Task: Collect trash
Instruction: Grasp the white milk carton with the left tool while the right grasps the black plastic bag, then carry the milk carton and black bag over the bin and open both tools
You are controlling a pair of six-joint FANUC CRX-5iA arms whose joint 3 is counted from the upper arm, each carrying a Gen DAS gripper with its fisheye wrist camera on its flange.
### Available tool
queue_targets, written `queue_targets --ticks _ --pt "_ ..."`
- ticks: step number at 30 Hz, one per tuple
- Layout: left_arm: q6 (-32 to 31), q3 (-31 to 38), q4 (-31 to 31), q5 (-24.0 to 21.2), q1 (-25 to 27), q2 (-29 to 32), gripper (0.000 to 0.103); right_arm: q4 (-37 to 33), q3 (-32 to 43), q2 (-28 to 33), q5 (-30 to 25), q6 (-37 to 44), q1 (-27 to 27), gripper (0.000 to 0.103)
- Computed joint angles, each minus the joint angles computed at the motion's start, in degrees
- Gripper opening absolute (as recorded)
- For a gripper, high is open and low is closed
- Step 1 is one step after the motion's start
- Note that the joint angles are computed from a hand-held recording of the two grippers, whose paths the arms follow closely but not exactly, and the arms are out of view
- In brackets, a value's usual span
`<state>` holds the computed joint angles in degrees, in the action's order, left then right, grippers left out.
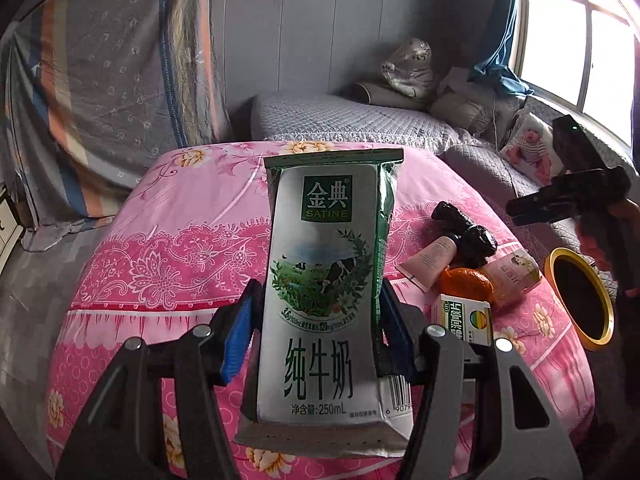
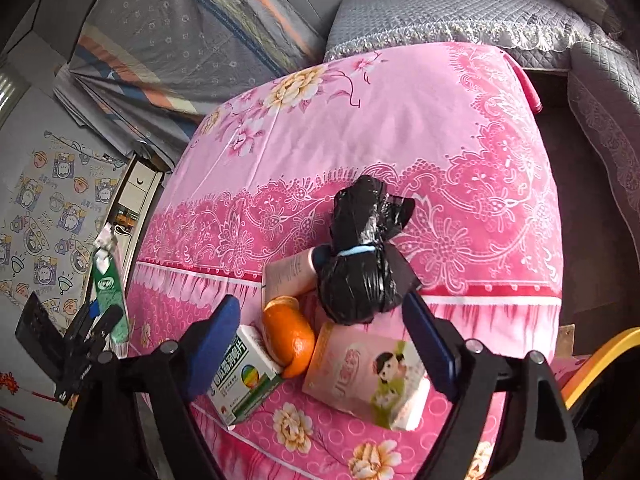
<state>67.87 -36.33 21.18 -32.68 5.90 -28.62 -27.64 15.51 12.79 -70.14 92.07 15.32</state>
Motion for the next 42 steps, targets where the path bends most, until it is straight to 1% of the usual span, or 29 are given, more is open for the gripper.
queue_targets --ticks 2,6,9,10,11,12,15,16,18,20,21,23,25,28,30,34,35,37,39,42 --pt "-1.6 -1.3 2.1 0.2 0.5 -1.1 0.055 4.1 1.4 2.0 1.0 -3.0 2.2 0.078" --pt "-3.4 -3.2 4.7 0.4 1.3 -2.6 0.055 10.9 3.4 5.6 0.8 -8.6 5.1 0.075" --pt "-4.9 -4.4 6.2 0.7 1.9 -3.4 0.055 13.3 5.2 8.1 -0.4 -9.9 6.4 0.069" --pt "-5.4 -4.6 6.7 0.8 2.0 -3.5 0.055 14.0 5.6 8.7 -0.4 -10.2 6.8 0.068" --pt "-6.0 -5.0 7.4 1.0 2.2 -3.7 0.055 15.5 5.5 9.0 -0.2 -11.0 7.3 0.065" --pt "-6.4 -5.3 7.8 1.0 2.3 -3.9 0.055 16.8 5.4 9.3 0.0 -12.3 7.7 0.064" --pt "-6.4 -5.9 8.5 1.1 3.0 -4.4 0.055 16.1 7.0 11.0 -0.7 -13.0 7.6 0.063" --pt "-6.5 -6.0 8.7 0.9 3.4 -4.5 0.055 16.3 7.2 11.4 -0.8 -13.2 7.7 0.061" --pt "-6.1 -6.2 8.6 0.9 3.8 -4.7 0.055 16.9 7.6 11.9 -0.9 -13.5 8.1 0.055" --pt "-5.0 -6.3 7.9 0.8 4.0 -5.1 0.055 16.9 8.0 12.3 -1.2 -13.2 8.2 0.038" --pt "-4.4 -6.3 7.4 0.9 4.1 -5.3 0.055 16.3 8.2 12.4 -1.3 -12.7 8.0 0.033" --pt "-1.7 -6.0 5.2 1.1 4.1 -5.9 0.055 16.8 7.6 12.0 -0.8 -12.0 8.0 0.024" --pt "4.0 -4.6 -0.2 1.4 3.3 -6.3 0.055 16.2 6.8 11.1 -0.3 -11.1 7.7 0.022" --pt "12.3 -2.6 -8.0 1.7 1.7 -6.9 0.055 12.9 4.7 7.7 1.5 -8.4 6.2 0.021" --pt "16.5 -1.5 -11.3 1.5 0.8 -7.2 0.055 10.2 3.2 4.8 2.3 -6.0 5.1 0.021" --pt "29.7 2.8 -23.4 0.5 -4.8 -6.5 0.055 2.0 0.4 -1.2 1.7 0.7 2.2 0.021" --pt "31.3 3.5 -24.8 0.4 -5.9 -6.2 0.055 0.4 -0.7 -2.7 1.7 1.9 1.6 0.021" --pt "32.1 4.0 -25.2 1.2 -7.7 -5.8 0.056 -3.6 -2.5 -5.4 0.7 5.1 -0.2 0.021" --pt "31.4 4.0 -23.7 2.2 -9.0 -5.3 0.056 -6.8 -4.7 -8.0 0.1 7.4 -1.8 0.021" --pt "34.6 5.8 -25.9 2.8 -12.4 -3.7 0.056 -11.1 -7.9 -12.0 -0.8 10.4 -4.0 0.021"
